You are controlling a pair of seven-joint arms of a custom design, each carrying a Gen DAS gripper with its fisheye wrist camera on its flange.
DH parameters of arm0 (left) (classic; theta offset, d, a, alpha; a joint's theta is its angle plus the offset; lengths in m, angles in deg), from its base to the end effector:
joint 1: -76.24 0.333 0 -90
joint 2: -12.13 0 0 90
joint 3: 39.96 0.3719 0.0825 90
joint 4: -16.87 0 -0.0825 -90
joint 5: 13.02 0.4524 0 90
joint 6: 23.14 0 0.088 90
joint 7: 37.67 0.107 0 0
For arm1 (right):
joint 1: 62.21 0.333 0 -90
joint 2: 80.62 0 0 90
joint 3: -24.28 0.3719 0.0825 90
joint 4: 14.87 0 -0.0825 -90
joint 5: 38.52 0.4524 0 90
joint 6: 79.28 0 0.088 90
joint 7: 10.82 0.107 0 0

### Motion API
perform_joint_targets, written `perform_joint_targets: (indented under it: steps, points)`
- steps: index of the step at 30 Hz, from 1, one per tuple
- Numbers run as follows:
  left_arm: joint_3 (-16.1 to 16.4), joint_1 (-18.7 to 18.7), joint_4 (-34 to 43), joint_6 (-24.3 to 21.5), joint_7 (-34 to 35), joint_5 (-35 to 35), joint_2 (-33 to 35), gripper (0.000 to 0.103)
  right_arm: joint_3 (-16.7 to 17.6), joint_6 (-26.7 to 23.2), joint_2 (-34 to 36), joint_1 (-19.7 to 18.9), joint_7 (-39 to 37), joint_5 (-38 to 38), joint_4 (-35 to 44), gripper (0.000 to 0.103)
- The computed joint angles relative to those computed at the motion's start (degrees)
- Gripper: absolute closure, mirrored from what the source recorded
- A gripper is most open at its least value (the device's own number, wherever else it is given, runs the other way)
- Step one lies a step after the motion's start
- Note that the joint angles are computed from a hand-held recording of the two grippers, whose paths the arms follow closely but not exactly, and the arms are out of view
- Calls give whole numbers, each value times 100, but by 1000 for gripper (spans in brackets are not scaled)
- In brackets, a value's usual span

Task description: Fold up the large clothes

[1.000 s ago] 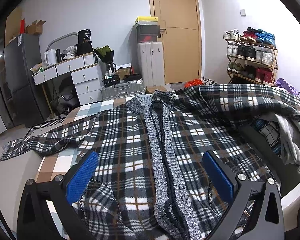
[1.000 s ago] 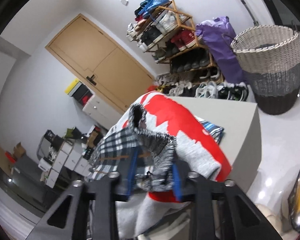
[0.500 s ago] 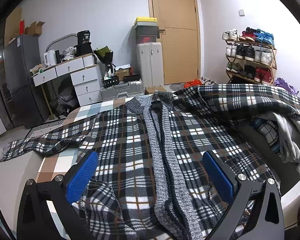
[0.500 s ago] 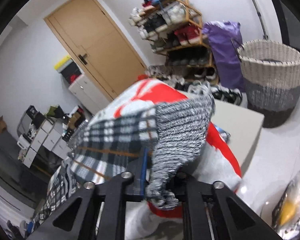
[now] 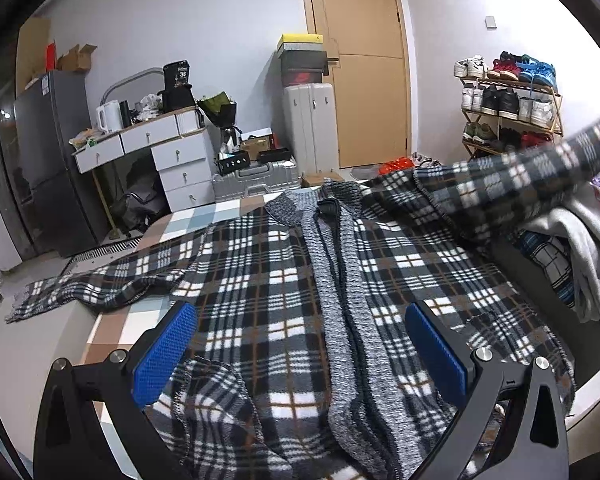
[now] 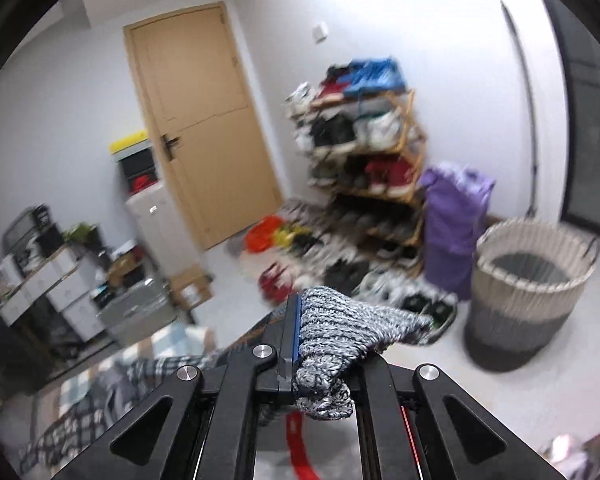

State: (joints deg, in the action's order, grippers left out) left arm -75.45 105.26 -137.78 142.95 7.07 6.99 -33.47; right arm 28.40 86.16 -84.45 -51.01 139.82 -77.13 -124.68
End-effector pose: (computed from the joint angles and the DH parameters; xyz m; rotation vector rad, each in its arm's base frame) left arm 0.4122 -0.0924 0.5258 -1.7692 1.2760 -0.5896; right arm 0.6155 0.2079 0.6732 -1.3221 1.6606 -0.7173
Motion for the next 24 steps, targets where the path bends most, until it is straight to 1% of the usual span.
perform_joint_targets:
  steps: [2, 4, 5, 8, 10, 14, 17, 19, 22, 24]
  points:
    - [11, 24, 0, -18, 2, 14, -4, 1, 64, -366, 161, -2, 262, -377, 383, 98]
    - [37, 44, -16, -20, -9, 21, -23, 1, 74, -742, 351, 89, 440, -700, 763, 98]
    - [58, 55, -33, -12, -8, 27, -45, 1, 51, -805, 409, 141, 498, -765, 860, 98]
    - [151, 67, -111, 3, 44, 35, -149, 1, 25, -919, 628, 346, 353, -723, 1233, 98]
    - [260, 49, -197, 13, 100, 9, -264, 1, 45, -1005, 727, 515, 71, -674, 1463, 98]
    - [456, 36, -386, -20, 251, -84, -536, 1, 68, -977, 937, 849, -154, -671, 1909, 98]
    - [688, -39, -549, -101, 377, -231, -764, 1, 154, -972, 1225, 1141, -542, -364, 2373, 98]
    - [854, -71, -649, -175, 427, -361, -927, 1, 210, -1013, 1479, 1395, -848, -224, 2734, 98]
    - [961, -2, -756, -284, 393, -520, -1166, 1, 408, -989, 2032, 1783, -1535, 155, 3346, 98]
    - [973, 107, -783, -345, 329, -600, -1284, 1, 537, -1044, 2465, 1994, -1982, 444, 3776, 98]
